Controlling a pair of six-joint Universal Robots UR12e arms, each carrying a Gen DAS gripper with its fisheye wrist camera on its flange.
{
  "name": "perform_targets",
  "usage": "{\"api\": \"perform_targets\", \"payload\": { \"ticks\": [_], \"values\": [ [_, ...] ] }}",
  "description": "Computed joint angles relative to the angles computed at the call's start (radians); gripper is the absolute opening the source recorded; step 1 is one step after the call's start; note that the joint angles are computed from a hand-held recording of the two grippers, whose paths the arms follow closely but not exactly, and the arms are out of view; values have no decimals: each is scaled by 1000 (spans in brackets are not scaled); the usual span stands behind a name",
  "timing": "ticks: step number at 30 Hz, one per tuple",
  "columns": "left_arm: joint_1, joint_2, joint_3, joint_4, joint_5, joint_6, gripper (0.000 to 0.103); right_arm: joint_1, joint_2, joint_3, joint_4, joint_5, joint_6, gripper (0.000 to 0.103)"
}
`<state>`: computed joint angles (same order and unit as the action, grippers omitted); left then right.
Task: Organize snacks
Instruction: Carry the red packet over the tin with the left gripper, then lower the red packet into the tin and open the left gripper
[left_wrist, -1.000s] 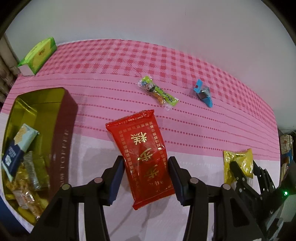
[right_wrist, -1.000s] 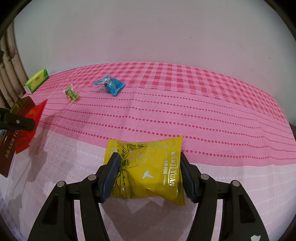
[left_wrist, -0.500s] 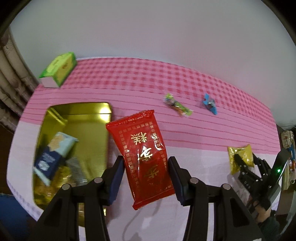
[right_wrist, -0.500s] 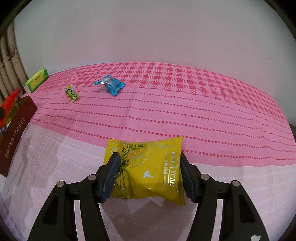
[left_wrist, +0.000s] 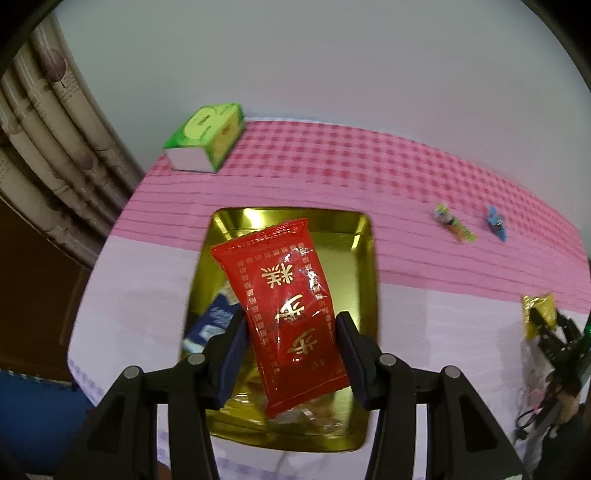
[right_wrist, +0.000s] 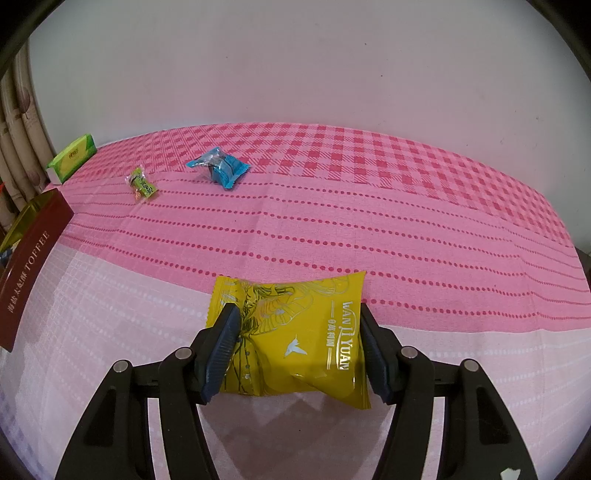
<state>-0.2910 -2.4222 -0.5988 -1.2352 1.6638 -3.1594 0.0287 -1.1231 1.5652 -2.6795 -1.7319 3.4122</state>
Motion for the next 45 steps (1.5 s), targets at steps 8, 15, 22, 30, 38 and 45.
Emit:
{"api": "perform_targets", "payload": {
  "ticks": [8, 15, 22, 30, 38, 45],
  "values": [
    [6, 2, -30, -27, 57, 66, 49, 1, 0, 0, 2, -3, -4, 60],
    [4, -3, -49, -26, 94, 116, 49, 0, 1, 0, 1, -2, -7, 60],
    [5, -1, -68, -18, 104, 114, 49, 0, 1, -1, 1, -2, -7, 60],
    [6, -2, -74, -4, 97, 111, 49, 1, 1, -1, -1, -5, -9, 56],
    [7, 7, -86, 6, 85, 104, 49, 5, -1, 1, -7, -19, 15, 53],
    [6, 37, -131, 71, 80, 113, 49, 10, -4, -1, 3, -28, 35, 52]
  ]
}}
